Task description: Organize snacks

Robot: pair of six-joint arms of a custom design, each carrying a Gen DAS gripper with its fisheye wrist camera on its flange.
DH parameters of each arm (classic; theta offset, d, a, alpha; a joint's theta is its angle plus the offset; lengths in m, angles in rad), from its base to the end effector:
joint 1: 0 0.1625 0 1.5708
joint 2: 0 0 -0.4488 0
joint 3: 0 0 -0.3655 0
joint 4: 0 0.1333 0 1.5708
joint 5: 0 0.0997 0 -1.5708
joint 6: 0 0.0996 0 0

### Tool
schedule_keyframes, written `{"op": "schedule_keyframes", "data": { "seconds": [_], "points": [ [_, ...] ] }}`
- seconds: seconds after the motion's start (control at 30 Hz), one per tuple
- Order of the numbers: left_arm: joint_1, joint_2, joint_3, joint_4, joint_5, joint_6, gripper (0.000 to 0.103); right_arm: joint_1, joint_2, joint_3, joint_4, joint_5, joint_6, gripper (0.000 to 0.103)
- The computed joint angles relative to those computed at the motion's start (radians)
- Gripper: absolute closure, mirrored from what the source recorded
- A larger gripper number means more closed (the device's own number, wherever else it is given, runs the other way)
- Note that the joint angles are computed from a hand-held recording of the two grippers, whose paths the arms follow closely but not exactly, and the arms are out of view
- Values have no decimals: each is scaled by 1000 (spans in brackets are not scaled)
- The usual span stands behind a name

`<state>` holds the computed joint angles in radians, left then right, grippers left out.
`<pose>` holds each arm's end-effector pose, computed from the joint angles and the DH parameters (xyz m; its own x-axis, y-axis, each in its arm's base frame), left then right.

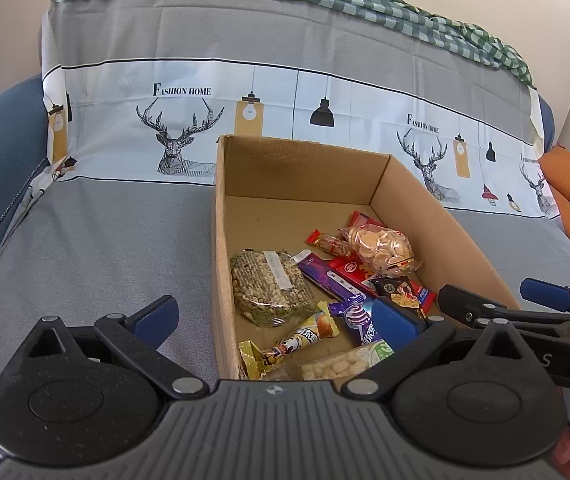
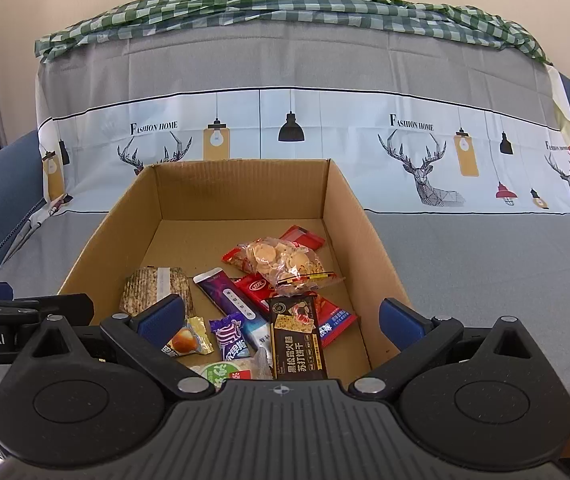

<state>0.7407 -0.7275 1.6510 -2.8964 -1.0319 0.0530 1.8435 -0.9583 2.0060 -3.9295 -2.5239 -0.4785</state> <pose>-0.3780 -0.5955 0.1297 -0.6904 0.5301 -0.4923 0.7167 0.5937 -0.3658 0.1908 -0.4886 0.2946 -0.6516 0.4212 0.6309 -0.4159 0.4971 -0.7615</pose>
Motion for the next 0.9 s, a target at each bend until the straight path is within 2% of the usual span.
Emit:
{"op": "schedule_keyframes", "data": {
  "seconds": [0.73, 0.9],
  "points": [
    [2, 3, 4, 0, -4, -7, 0, -3, 2, -2, 5, 0, 3, 1],
    [3, 3, 15, -35, -20, 7, 0, -4, 4, 2, 5, 3, 23, 1]
  ]
}}
